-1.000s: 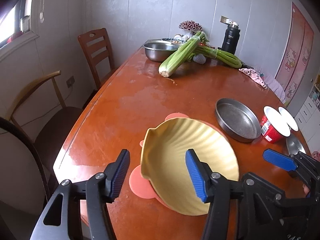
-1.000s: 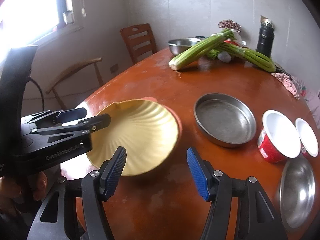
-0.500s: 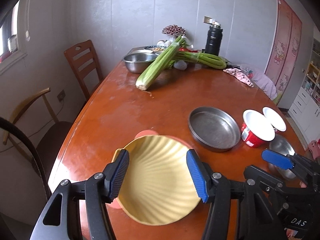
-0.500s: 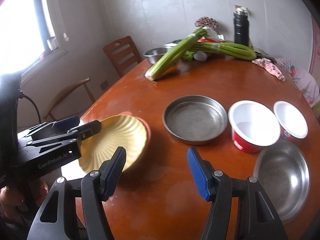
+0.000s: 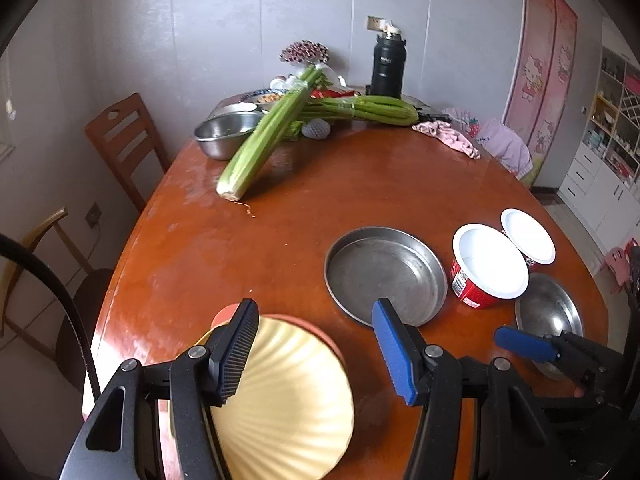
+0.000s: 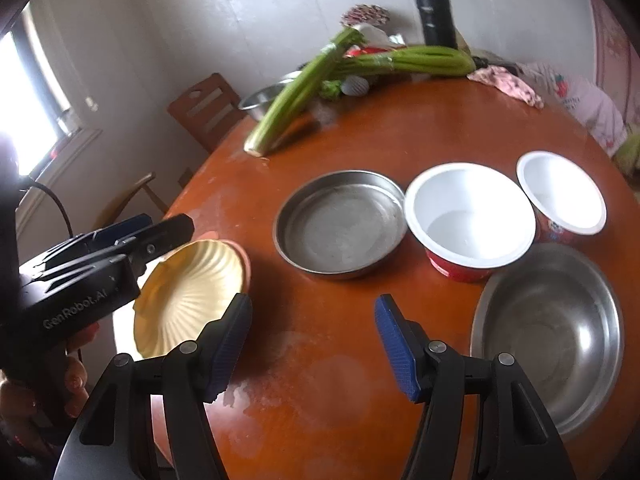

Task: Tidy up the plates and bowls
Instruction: 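Open the left tool and withdraw it from the yellow plate, then move the left tool to the silver tray rim and grasp it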

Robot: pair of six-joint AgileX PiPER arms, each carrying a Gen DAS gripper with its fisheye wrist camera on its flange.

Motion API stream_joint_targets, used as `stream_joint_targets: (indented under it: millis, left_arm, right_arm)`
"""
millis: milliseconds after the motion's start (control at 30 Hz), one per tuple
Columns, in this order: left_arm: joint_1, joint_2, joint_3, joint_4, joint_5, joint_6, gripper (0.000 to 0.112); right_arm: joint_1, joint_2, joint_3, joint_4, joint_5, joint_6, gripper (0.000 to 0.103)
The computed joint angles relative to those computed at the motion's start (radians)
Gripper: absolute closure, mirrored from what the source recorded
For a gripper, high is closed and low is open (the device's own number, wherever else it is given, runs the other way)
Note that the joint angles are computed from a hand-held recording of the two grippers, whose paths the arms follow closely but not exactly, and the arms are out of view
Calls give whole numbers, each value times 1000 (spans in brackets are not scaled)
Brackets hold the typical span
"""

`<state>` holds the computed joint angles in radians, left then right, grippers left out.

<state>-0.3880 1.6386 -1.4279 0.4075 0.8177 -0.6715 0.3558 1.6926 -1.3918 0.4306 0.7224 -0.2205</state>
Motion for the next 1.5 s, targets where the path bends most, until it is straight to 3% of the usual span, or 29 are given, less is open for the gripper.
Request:
stream_joint_targets:
  millis: [367,667,900,1133,1167,1500]
  left_arm:
    - [97,266,-330,-258,131,316,53]
    - [149,438,-509,-334,211,377,53]
    - [171,507,-552,-378,217,399,55]
    - [185,575,-624,-409,275,432,83]
    - [181,563,-599,-403,250,434,85]
    - [188,542,-561,-449,226,488,87]
  right_arm:
    - [11,165,-167,-70,98,189,37]
    - [19,255,-259,-113,120,328,37]
    - [27,304,-307,-165,120,397,37]
    - [45,326,-337,-217,103,410,37]
    - [48,332,-343,-218,101,404,37]
    - [66,355,-370,-202,79,339,36]
